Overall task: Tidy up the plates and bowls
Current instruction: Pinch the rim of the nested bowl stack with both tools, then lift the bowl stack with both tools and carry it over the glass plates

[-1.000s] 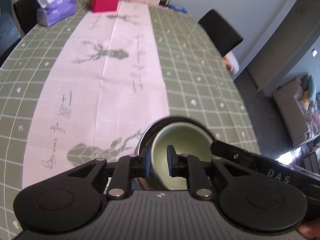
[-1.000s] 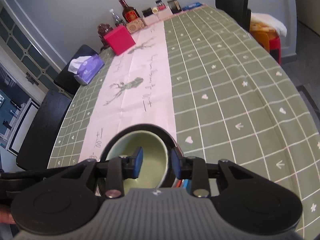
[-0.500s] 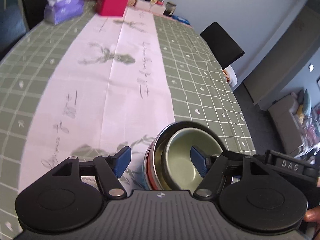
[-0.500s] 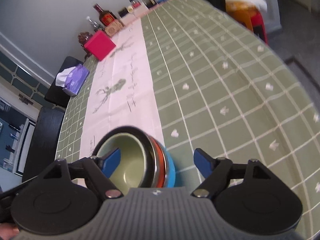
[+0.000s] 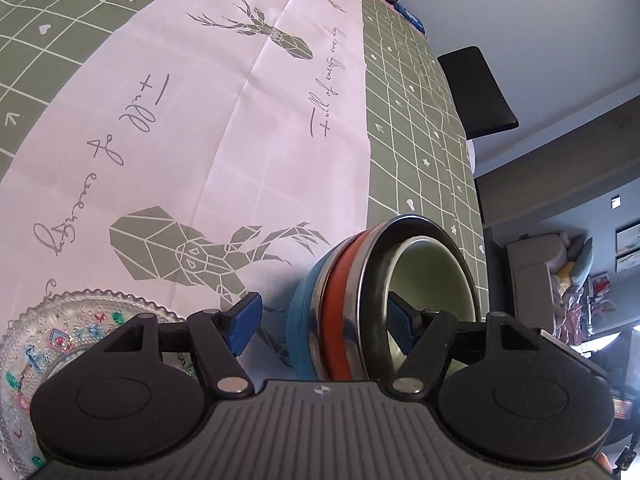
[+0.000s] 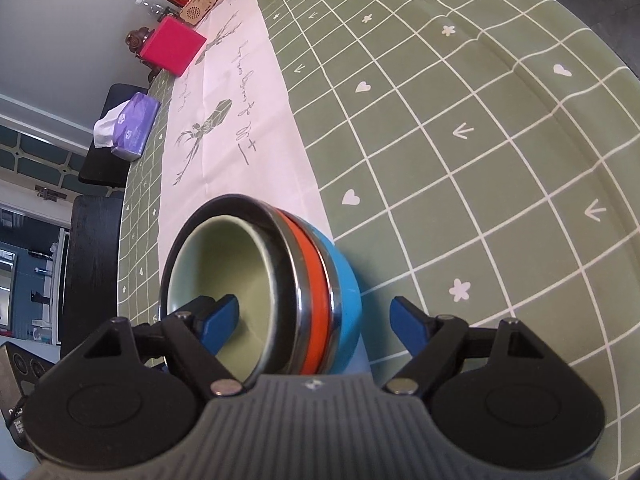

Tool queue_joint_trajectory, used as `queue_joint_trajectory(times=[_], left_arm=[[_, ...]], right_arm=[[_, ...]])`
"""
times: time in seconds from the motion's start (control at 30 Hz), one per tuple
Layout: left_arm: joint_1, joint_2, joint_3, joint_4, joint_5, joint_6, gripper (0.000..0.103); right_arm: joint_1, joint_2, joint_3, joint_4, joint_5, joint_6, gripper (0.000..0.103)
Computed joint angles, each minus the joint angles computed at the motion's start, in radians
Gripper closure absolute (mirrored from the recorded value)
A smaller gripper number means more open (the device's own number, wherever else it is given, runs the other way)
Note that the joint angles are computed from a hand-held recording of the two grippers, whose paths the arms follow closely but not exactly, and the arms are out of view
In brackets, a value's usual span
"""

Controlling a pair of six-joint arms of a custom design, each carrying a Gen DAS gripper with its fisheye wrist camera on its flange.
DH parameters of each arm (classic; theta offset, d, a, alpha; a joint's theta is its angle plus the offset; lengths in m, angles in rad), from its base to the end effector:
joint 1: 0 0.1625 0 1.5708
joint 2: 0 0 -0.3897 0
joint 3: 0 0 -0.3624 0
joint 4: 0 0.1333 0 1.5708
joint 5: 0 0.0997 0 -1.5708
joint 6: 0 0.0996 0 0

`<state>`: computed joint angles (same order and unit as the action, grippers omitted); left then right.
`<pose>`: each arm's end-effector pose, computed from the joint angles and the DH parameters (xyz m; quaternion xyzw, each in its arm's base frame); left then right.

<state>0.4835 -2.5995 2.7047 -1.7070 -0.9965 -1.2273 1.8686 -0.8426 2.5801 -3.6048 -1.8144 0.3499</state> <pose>-0.0269 -0.2258 0.2450 -0.0715 0.9563 -0.2653 0.1002 0.1992 -0.2765 0.0327 -0.0435 -0.9809 0.1772 0.0673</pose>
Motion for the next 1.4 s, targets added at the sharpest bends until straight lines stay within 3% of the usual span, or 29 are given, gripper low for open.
queue_joint_trajectory(times=[0.3, 0.7, 1.03, 1.4], left_arm=[[0.029, 0.157, -0.023, -0.057, -0.032, 0.081, 0.031], [0.081, 0.251, -0.037, -0.129, -0.082, 0.149, 0.04], [0.105, 0.303, -0.042, -0.181, -0.095, 0.15, 0.044], [0.073, 0.298, -0.046, -0.147, -0.07, 0.122, 0.048]], right_arm=[[-0.015, -0.003, -0.017, 0.052, 0.004, 0.01, 0.032], [-0.029, 0.005, -0.016, 0.07, 0.025, 0.016, 0.04], [-0.042, 0.004, -0.002, 0.056, 0.05, 0.027, 0.05], [-0.03, 0.019, 0.004, 0.019, 0.029, 0.047, 0.053]])
